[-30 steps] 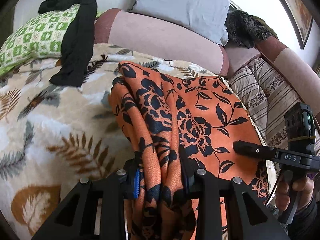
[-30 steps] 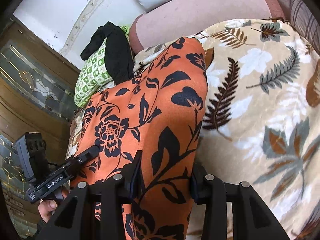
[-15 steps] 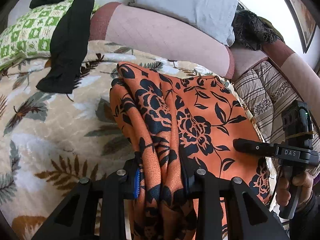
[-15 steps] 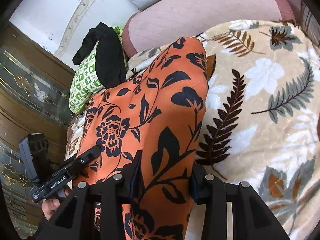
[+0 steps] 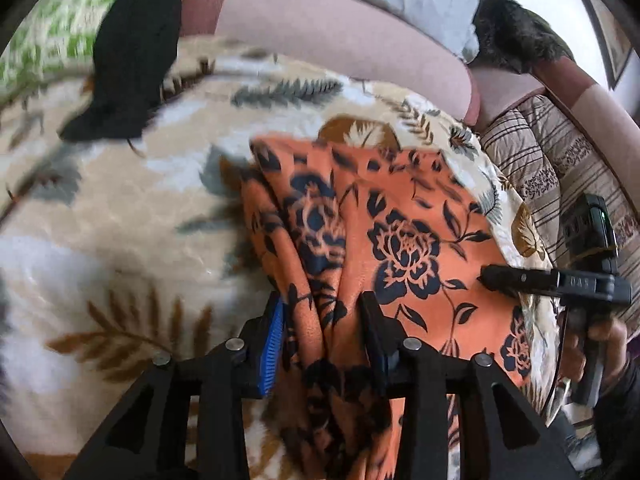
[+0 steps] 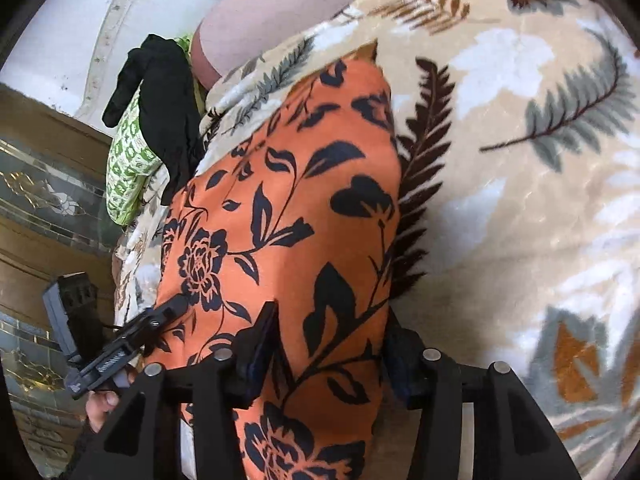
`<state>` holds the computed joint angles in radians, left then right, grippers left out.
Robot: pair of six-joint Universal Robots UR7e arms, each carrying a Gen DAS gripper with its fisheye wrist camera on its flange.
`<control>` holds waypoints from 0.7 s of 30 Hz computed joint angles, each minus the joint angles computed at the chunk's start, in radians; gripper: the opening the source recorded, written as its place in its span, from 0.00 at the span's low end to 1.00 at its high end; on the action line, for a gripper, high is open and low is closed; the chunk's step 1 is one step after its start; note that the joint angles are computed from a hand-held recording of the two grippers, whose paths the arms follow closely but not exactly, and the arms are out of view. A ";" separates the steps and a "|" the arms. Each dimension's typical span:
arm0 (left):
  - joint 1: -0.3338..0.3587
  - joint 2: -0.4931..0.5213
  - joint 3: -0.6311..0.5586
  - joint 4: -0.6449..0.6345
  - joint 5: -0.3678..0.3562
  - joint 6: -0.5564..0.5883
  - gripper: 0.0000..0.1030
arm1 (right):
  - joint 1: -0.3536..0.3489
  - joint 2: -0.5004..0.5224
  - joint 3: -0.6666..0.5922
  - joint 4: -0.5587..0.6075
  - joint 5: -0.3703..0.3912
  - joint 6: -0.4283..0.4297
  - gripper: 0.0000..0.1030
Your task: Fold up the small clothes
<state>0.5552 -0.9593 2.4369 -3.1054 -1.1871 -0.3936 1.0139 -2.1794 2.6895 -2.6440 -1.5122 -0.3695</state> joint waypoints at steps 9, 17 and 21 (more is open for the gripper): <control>0.007 0.068 -0.086 0.057 0.035 0.077 0.36 | 0.117 -0.020 -0.070 0.056 0.085 0.015 0.51; 0.021 0.042 -0.098 0.014 0.008 0.105 0.35 | 0.060 0.081 -0.091 0.005 0.087 0.041 0.50; 0.020 0.110 -0.164 0.031 0.059 0.107 0.35 | 0.068 0.150 -0.131 -0.047 0.110 0.061 0.55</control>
